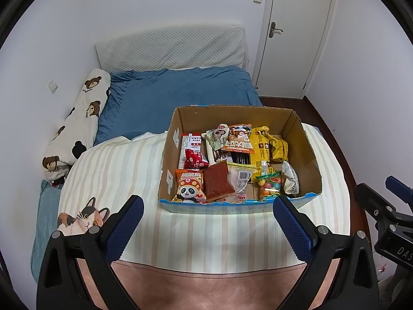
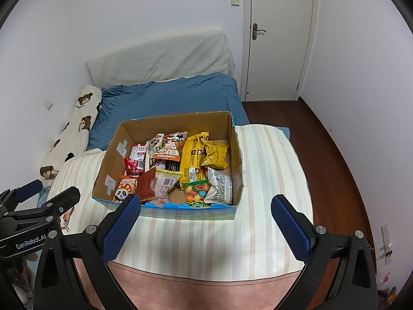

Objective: Organize snacks

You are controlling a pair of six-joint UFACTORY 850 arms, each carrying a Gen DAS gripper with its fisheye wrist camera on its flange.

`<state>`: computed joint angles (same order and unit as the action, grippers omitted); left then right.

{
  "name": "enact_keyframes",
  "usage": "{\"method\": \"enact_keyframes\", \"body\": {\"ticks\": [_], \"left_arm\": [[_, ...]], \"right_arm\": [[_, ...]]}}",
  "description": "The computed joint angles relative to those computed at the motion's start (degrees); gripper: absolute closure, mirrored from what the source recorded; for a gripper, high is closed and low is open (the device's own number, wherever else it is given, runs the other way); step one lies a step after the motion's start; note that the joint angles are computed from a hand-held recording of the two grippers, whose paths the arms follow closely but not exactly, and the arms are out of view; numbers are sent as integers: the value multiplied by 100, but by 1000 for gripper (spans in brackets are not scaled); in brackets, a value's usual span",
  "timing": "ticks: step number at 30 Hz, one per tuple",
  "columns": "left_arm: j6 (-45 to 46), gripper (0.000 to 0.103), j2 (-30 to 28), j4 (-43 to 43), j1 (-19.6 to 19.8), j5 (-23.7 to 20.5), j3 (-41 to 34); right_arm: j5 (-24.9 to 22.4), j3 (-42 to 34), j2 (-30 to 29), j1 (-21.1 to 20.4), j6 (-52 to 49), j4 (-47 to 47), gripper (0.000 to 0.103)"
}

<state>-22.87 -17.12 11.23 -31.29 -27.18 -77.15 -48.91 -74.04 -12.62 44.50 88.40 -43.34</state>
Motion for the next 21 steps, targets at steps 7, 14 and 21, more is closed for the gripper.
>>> {"method": "enact_keyframes", "body": {"ticks": [7, 14, 21], "left_arm": [[-102, 0, 91, 72, -18, 51, 78], [-162, 0, 138, 98, -28, 73, 122], [-262, 0, 244, 162, -55, 108, 207]], "right_arm": [[-22, 31, 36, 36, 41, -38, 0], [-47, 79, 88, 65, 63, -44, 0], [-102, 95, 144, 127, 138, -149, 0]]}}
